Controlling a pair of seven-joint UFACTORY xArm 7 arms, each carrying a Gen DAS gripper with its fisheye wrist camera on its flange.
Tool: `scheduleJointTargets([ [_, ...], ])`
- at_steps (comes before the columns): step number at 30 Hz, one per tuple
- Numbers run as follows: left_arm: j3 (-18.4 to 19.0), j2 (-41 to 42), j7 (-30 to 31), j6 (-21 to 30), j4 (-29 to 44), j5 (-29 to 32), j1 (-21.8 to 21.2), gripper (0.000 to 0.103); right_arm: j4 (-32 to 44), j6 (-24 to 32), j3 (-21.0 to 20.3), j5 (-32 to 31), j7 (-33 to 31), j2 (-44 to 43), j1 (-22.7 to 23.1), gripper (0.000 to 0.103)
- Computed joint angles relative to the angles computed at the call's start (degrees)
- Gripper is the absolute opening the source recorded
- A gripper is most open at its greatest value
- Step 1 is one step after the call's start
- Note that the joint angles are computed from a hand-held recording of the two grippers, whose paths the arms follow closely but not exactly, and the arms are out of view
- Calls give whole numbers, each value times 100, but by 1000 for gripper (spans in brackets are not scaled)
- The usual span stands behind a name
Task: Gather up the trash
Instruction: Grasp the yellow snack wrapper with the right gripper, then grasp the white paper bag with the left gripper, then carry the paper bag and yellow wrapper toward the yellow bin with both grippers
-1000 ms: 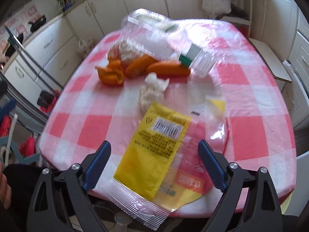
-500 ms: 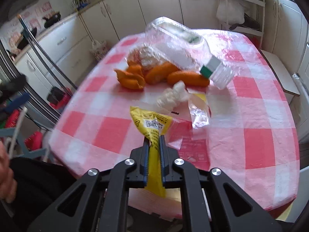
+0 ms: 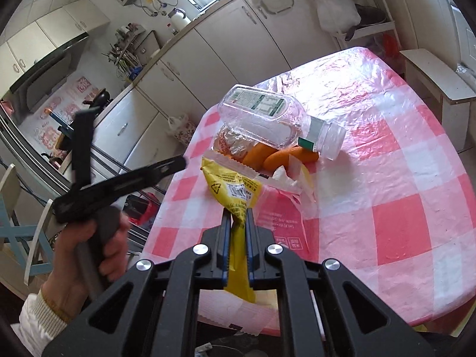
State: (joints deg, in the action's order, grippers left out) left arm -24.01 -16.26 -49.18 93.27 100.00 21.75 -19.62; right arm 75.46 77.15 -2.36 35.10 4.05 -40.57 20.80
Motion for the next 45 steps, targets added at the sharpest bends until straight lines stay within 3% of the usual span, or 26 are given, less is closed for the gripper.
scheduleJointTargets([
  [9, 569, 912, 389, -415, 175, 90, -176, 92, -60, 97, -217, 211, 38, 129, -44, 10],
  [11, 670, 958, 453, -663, 153, 9, -244, 75, -67, 107, -218, 240, 23, 133, -53, 10],
  [12, 732, 964, 478, -749, 143, -130, -262, 53, -71, 107, -225, 254, 11, 140, -58, 10],
  [13, 779, 955, 481, -808, 122, -238, -272, 40, -74, 105, -230, 272, 8, 145, -63, 10],
  [17, 827, 804, 382, -939, 17, -291, -265, 31, -101, 83, -252, 342, -12, 110, -78, 10],
  [22, 790, 150, -87, -1161, -267, -213, -14, 30, -97, -9, -266, 423, -65, 42, -59, 10],
  [29, 257, -657, -527, -1197, -348, -88, 510, 30, -86, -272, -198, 537, -194, -40, 74, 10],
  [38, -929, -1207, -841, -551, -108, -48, 1064, 31, -106, -799, -136, 583, -363, -200, 294, 10],
  [45, -1436, -1597, -849, -255, 125, -395, 1560, 32, 9, -949, -106, 540, -375, -194, 424, 10],
])
